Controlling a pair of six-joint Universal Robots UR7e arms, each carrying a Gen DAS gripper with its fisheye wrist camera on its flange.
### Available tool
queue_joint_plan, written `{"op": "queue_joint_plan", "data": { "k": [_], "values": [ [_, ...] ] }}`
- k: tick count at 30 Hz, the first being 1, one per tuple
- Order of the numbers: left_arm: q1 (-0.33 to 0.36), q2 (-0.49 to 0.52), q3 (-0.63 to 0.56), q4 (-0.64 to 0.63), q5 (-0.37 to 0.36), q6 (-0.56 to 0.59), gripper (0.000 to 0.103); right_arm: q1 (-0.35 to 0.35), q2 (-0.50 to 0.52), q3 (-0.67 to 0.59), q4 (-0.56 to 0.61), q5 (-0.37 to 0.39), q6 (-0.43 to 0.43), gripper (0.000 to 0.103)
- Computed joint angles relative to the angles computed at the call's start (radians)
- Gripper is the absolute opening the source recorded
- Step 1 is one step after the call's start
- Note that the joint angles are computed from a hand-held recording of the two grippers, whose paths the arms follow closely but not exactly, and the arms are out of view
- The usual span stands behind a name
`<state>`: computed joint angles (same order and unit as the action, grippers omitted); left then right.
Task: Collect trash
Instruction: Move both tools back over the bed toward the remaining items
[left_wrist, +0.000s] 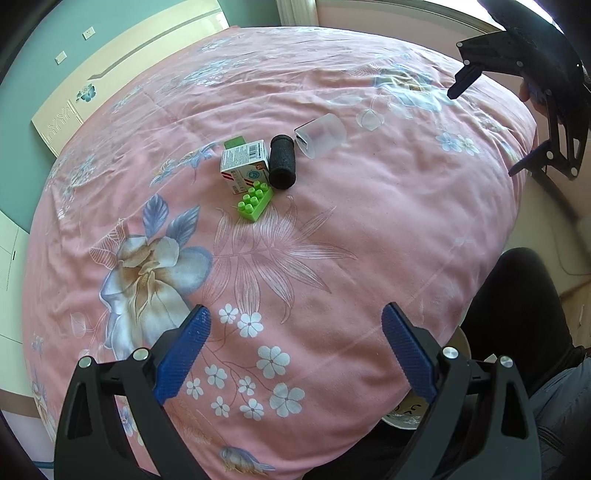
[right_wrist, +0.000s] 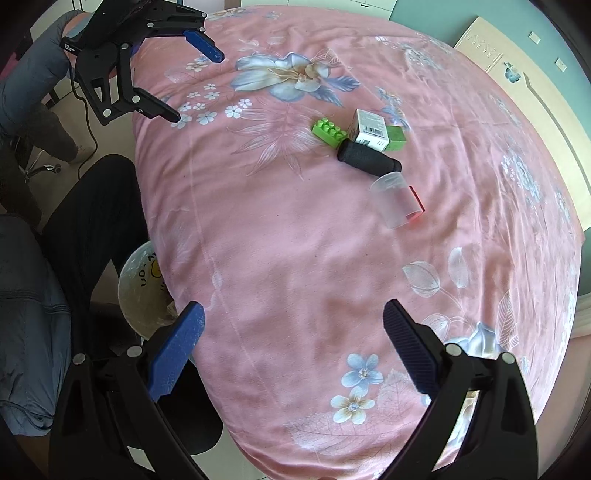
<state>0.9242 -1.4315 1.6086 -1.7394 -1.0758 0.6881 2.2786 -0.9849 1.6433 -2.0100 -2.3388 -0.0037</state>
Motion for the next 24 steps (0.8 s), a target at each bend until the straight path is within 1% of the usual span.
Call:
{"op": "queue_joint_plan", "data": {
  "k": [6, 9, 16, 20, 24],
  "values": [
    [0.008, 0.062, -0.038, -0.011, 0.004, 0.036, 0.095, -0.041, 0.013, -0.037, 0.005, -0.002, -0.045, 0.095],
    [0.012, 0.093, -0.061, -0.015, -0.005, 0.066, 0.095, -0.058, 0.02, -0.052, 0.001, -0.003, -0.072, 0.095],
    [0.032, 0.168, -0.131, 0.016, -0.063, 0.118, 0.095, -0.097, 0.03, -0.072, -0.012, -0.005, -0.128, 0.095],
    [0.051, 0.214, -0.174, 0.043, -0.091, 0.13, 0.095, -0.124, 0.041, -0.082, -0.02, -0.009, -0.155, 0.095],
    [0.065, 0.258, -0.209, 0.052, -0.101, 0.136, 0.095, -0.15, 0.052, -0.092, -0.04, -0.008, -0.18, 0.095]
  ]
}}
